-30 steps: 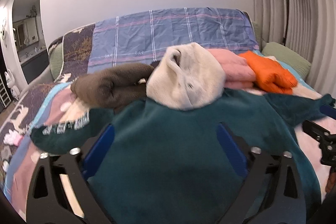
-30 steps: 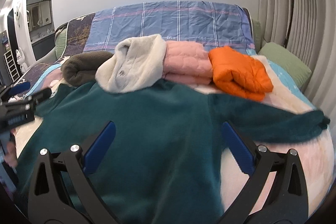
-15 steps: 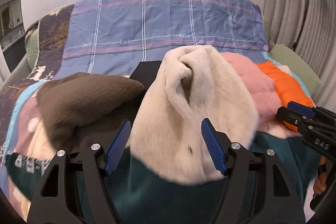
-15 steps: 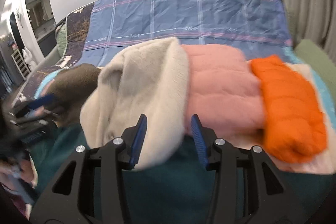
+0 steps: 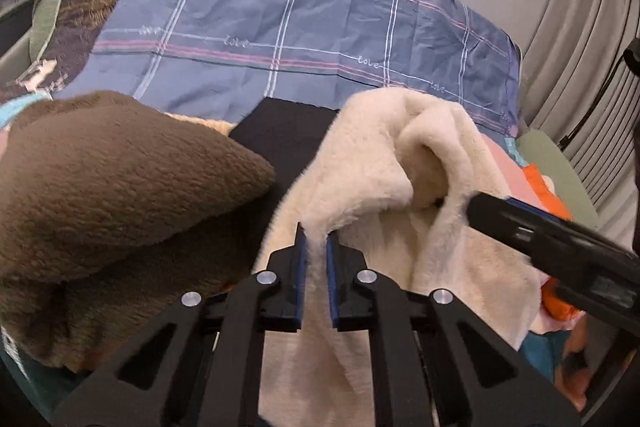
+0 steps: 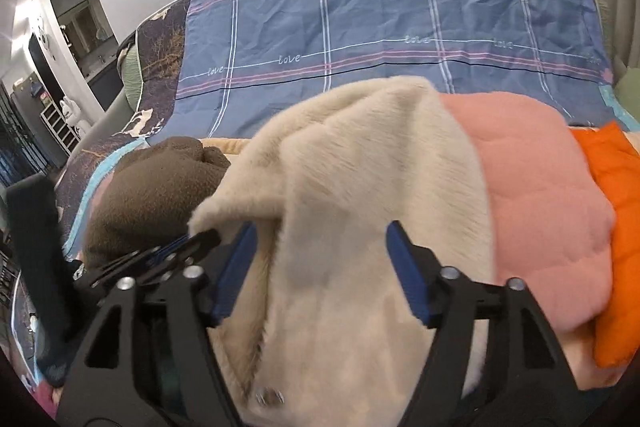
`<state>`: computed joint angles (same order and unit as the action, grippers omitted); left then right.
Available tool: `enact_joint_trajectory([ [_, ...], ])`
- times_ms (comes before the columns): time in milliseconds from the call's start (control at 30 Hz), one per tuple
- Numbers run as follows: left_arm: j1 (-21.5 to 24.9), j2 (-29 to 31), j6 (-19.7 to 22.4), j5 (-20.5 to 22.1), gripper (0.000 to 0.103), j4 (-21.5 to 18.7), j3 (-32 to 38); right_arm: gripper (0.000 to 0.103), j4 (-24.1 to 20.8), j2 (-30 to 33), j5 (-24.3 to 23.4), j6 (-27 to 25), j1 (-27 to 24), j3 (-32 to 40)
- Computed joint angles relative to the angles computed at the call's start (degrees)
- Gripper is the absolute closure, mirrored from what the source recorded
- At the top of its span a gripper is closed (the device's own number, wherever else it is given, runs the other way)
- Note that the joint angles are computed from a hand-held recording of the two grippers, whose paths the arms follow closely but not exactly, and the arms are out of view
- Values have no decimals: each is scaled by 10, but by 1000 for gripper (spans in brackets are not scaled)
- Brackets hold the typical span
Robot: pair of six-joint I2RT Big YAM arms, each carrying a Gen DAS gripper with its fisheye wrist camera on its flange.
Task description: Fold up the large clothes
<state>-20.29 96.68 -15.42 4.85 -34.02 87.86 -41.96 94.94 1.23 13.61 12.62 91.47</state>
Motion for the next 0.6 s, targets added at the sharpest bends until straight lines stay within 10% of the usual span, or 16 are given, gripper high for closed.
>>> enact_joint_trajectory([
  [100, -4, 7, 19, -16, 93, -12, 11, 42, -48, 48, 77, 11, 14, 51],
  [200, -13, 17, 22, -44, 88, -24, 27, 93, -40, 49, 104, 42, 5, 47],
  [333, -16, 34, 18, -65, 74, -31, 50, 94, 37, -30, 71, 80, -34, -41],
  [433, -15, 25, 27, -56, 98, -25, 46, 96, 73, -103, 48, 55, -60, -111],
  [600, 11, -123, 54, -21, 98, 96, -106, 96, 131, -252, -54, 25, -119, -275],
])
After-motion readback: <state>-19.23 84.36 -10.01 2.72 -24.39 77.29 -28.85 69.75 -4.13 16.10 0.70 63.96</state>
